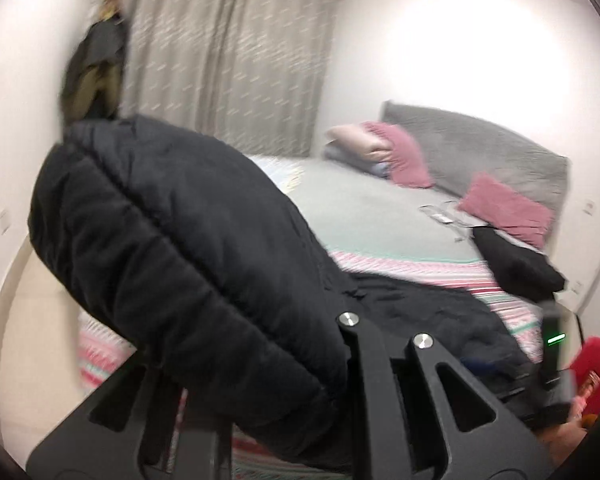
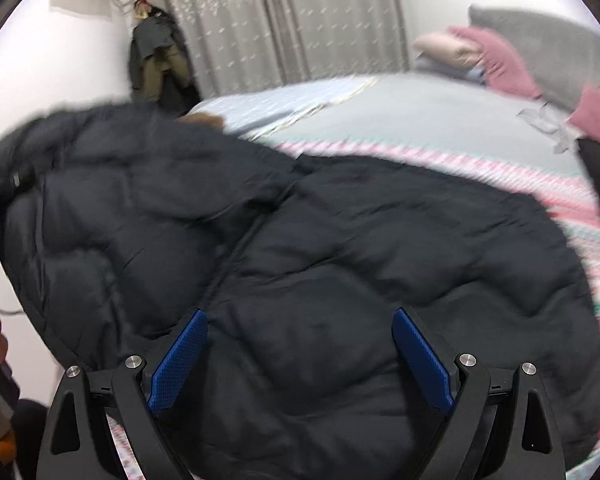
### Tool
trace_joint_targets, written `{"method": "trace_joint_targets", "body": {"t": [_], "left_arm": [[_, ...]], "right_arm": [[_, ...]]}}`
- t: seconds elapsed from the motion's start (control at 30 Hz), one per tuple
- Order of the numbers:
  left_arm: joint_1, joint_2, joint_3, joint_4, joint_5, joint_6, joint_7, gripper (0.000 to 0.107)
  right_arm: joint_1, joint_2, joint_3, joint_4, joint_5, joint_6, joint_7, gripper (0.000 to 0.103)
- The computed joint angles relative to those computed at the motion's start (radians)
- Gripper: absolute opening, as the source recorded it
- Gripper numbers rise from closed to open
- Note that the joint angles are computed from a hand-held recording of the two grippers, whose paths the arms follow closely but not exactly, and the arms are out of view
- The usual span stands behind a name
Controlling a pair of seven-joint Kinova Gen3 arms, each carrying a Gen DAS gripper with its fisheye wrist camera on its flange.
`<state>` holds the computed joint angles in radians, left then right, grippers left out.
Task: Fold large clothes
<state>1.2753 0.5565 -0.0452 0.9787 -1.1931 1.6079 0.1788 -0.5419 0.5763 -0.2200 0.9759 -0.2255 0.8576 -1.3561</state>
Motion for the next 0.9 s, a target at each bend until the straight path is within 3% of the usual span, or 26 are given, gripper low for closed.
{"method": "trace_joint_targets", "body": {"t": [0.13, 0.2, 0.33, 0.57, 0.67, 0.7, 0.73, 0.8, 0.9], "left_arm": [[-0.001, 0.023, -0.043, -0.073, 0.011, -0.122, -0.149, 0.016], [-0.028, 0.047, -0.022, -0.126, 0.002, -0.177, -0.231, 0.016], [-0.065, 0.098, -0.025, -0.246, 0.064, -0.275, -0.393, 0.016], [-0.235, 0.208, 0.282, -0.412, 0.134, -0.435, -0.678, 0.026], [-0.307, 0.277, 0.421, -0.471, 0.208, -0.5, -0.8, 0.043], [-0.328, 0.302, 0.468, -0.493, 0.231, -0.509, -0.841, 0.054], [-0.343, 0.324, 0.514, -0.517, 0.24, -0.505, -0.881, 0.064], [-0.357, 0.366, 0.601, -0.565, 0.221, -0.478, -0.963, 0.072], [-0.329, 0.403, 0.635, -0.673, 0.235, -0.398, -1.084, 0.077]], "right_arm": [[-0.032, 0.041, 0.019, -0.054, 0.03, 0.056, -0.011, 0.095], [-0.033, 0.052, 0.019, -0.077, 0.036, 0.082, -0.004, 0.095], [0.025, 0.082, 0.007, -0.187, -0.004, 0.187, 0.037, 0.095], [0.22, 0.069, 0.029, -0.203, -0.143, 0.14, -0.103, 0.095], [0.311, 0.071, 0.02, -0.187, -0.201, 0.119, -0.175, 0.095], [0.327, 0.071, 0.026, -0.183, -0.206, 0.115, -0.2, 0.095], [0.327, 0.068, 0.044, -0.179, -0.195, 0.111, -0.229, 0.095], [0.325, 0.065, 0.087, -0.179, -0.155, 0.117, -0.3, 0.095], [0.389, 0.056, 0.049, -0.14, -0.197, 0.086, -0.332, 0.095]]}}
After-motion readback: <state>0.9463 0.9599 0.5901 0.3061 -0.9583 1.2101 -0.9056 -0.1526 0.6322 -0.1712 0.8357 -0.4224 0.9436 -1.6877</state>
